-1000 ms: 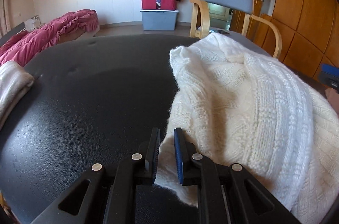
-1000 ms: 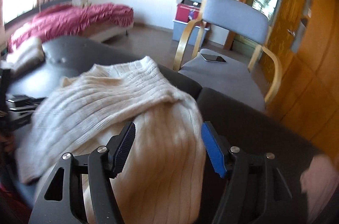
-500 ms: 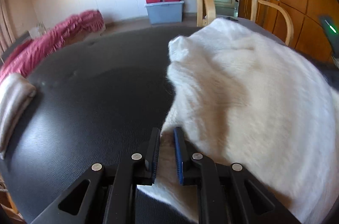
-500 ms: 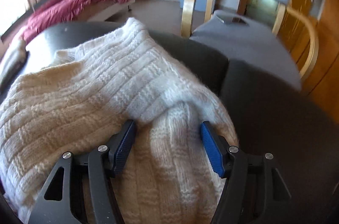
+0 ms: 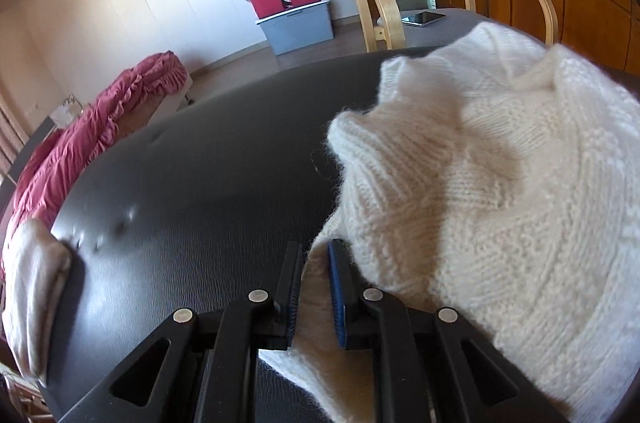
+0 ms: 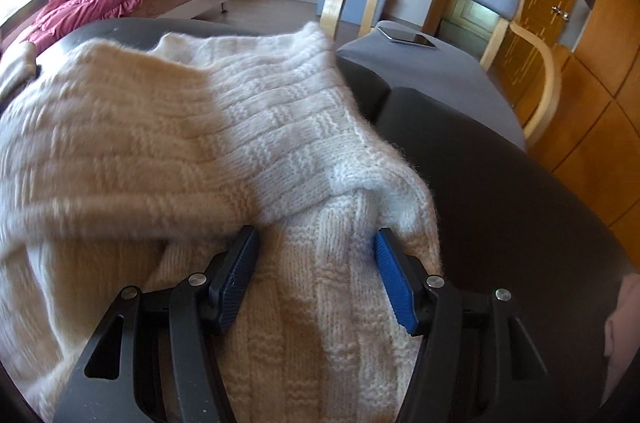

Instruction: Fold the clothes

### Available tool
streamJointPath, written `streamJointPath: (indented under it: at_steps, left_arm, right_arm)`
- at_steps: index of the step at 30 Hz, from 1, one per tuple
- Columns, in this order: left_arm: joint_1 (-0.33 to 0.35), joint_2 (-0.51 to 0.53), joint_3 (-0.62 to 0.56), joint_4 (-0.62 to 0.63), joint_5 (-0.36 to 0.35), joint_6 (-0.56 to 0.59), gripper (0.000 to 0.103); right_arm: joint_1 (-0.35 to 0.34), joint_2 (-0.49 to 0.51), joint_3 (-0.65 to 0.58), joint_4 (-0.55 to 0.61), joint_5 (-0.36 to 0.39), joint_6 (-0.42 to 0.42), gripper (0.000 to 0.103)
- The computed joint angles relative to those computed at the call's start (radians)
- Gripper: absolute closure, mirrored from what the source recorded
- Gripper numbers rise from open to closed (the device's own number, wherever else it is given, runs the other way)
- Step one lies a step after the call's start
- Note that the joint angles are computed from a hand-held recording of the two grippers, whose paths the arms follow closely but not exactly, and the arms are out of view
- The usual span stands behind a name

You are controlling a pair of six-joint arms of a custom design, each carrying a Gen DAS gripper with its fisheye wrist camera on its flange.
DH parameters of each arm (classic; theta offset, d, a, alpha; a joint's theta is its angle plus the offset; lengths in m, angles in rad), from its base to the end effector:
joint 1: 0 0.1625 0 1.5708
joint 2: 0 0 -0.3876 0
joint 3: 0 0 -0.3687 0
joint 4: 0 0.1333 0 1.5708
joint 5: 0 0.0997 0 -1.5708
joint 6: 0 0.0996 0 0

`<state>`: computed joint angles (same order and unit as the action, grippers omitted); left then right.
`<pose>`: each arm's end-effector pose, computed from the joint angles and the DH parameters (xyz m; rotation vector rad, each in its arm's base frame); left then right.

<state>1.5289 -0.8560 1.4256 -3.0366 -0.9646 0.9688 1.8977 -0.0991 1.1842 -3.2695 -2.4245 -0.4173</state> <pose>0.1609 -0.6981 0.2831 0.7582 2.0384 -0.6241 0.2725 -0.6225 -0.1213 0.5019 -2.1533 0.6476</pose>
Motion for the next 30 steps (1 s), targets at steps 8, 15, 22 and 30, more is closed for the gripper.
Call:
streamJointPath:
  at_steps: [8, 15, 22, 30]
  left_arm:
    - [-0.011, 0.052, -0.054, -0.021, 0.018, 0.066, 0.092]
    - [-0.026, 0.121, -0.135, -0.037, 0.043, 0.146, 0.094]
    - [-0.037, 0.191, -0.217, -0.060, 0.047, 0.201, 0.096]
    - [-0.051, 0.252, -0.293, -0.058, 0.047, 0.245, 0.098]
  right_arm:
    - [0.025, -0.006, 0.063, -0.045, -0.065, 0.032, 0.041]
    - [0.046, -0.016, 0.120, -0.065, -0.089, 0.074, 0.041]
    - [0.070, -0.018, 0.155, -0.063, -0.114, 0.139, 0.041]
    - [0.104, 0.001, 0.155, -0.027, -0.161, 0.238, 0.041]
